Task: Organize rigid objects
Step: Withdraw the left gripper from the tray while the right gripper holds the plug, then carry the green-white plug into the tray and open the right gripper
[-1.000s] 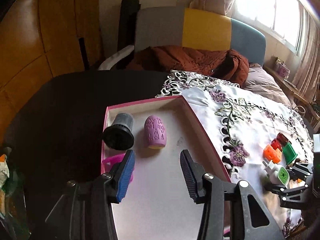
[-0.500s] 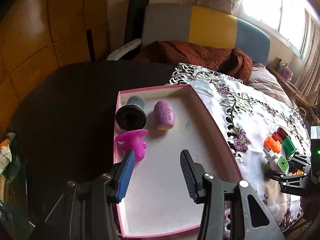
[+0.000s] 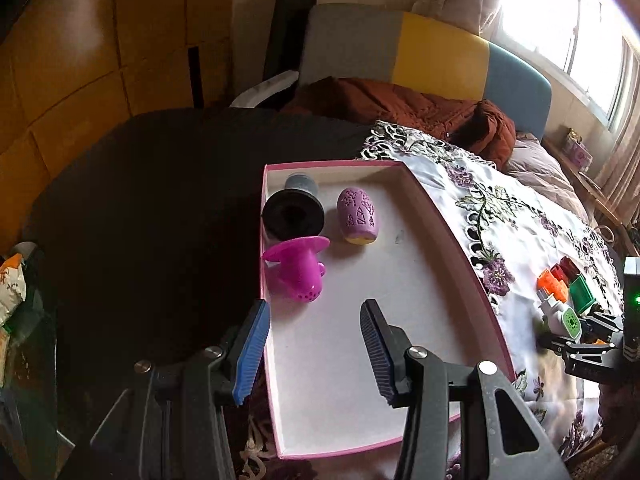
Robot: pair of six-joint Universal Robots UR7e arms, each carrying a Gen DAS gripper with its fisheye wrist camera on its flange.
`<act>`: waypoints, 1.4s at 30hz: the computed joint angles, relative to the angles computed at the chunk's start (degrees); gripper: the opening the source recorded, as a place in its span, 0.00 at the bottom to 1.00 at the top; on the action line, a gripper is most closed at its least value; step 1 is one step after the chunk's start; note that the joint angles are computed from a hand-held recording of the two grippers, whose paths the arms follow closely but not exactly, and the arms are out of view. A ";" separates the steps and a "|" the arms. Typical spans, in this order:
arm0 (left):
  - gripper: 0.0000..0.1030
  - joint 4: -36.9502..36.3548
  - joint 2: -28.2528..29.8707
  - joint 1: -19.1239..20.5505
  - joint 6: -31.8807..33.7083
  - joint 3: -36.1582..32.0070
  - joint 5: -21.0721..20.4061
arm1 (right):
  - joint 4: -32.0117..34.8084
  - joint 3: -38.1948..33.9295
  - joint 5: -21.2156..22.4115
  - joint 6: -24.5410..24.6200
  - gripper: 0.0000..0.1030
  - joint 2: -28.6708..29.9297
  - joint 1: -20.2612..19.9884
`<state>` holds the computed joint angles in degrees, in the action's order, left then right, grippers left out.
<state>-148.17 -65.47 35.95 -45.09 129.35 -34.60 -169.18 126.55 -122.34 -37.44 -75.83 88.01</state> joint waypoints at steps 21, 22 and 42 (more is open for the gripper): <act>0.46 0.06 -4.98 1.94 -4.46 5.02 -0.83 | -8.44 1.76 -1.31 7.97 0.51 2.17 5.06; 0.46 0.12 -5.16 2.03 -4.66 5.15 -0.81 | -8.36 1.41 -0.78 8.37 0.51 2.39 5.79; 0.46 0.35 -7.78 4.85 -6.53 6.24 -0.85 | -0.87 -10.66 7.90 10.36 0.51 19.87 15.70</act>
<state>-147.82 -73.26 40.80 -51.62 135.59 -35.45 -170.05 115.89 -114.44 -27.08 -55.96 103.70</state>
